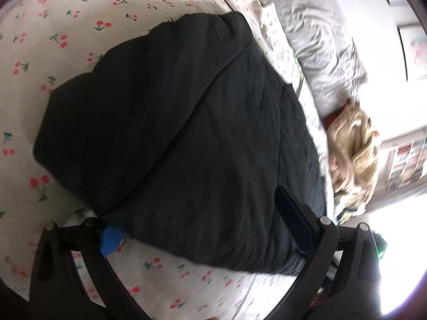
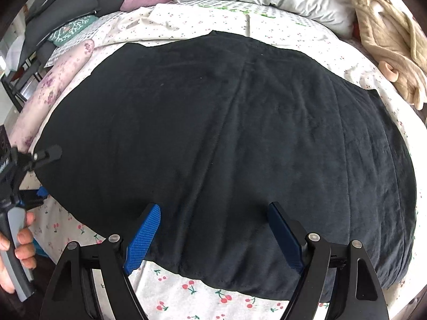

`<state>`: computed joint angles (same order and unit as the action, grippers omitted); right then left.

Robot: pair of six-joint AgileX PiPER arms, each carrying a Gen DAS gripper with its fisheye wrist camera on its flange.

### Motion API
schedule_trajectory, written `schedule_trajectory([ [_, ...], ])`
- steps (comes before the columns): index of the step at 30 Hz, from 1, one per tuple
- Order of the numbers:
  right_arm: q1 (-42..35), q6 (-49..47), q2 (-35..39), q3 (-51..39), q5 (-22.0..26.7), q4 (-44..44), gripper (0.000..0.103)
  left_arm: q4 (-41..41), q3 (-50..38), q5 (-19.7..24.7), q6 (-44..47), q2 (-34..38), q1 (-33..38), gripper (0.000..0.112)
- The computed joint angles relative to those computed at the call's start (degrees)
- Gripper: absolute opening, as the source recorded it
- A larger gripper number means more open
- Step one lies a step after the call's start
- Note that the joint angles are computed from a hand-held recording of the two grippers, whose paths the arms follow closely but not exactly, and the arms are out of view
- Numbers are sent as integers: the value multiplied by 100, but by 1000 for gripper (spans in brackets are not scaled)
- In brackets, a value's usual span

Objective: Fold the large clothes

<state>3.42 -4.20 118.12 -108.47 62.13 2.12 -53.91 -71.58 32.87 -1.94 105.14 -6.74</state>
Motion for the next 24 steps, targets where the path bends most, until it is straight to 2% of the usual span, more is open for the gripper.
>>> schedule_trajectory([
  [3,-12,12,-7,72,-91,57,84,-416,-22,-139,193,98,39,93],
  [4,-37,-4,1,87,-122,114,84,-448,-55,-206,163,143,33,87],
  [6,-96,-59,-16,124,-147,214,84,-258,-134,-236,-124,219,56,71],
  [7,-127,-86,-18,135,-172,274,84,-126,-173,-249,-285,243,63,53],
  [8,-154,-120,-37,162,-204,327,84,-223,-222,-185,-216,279,96,42],
  [9,-171,-142,-44,167,-221,362,84,-340,-219,-178,-125,267,106,37],
  [11,-195,-202,-64,196,-243,426,84,-57,-249,-314,-321,131,9,27],
  [13,-203,-259,-94,250,-271,453,84,375,-339,-527,-510,-51,-159,24],
  [16,-200,-358,-127,346,-341,478,84,392,-470,-829,-234,-270,-363,22],
  [19,-203,-462,-112,401,-367,565,84,742,-774,-1117,-83,-373,-695,22],
  [24,-589,-941,169,114,21,1381,86,1682,-1554,-1416,72,-236,-1430,22],
])
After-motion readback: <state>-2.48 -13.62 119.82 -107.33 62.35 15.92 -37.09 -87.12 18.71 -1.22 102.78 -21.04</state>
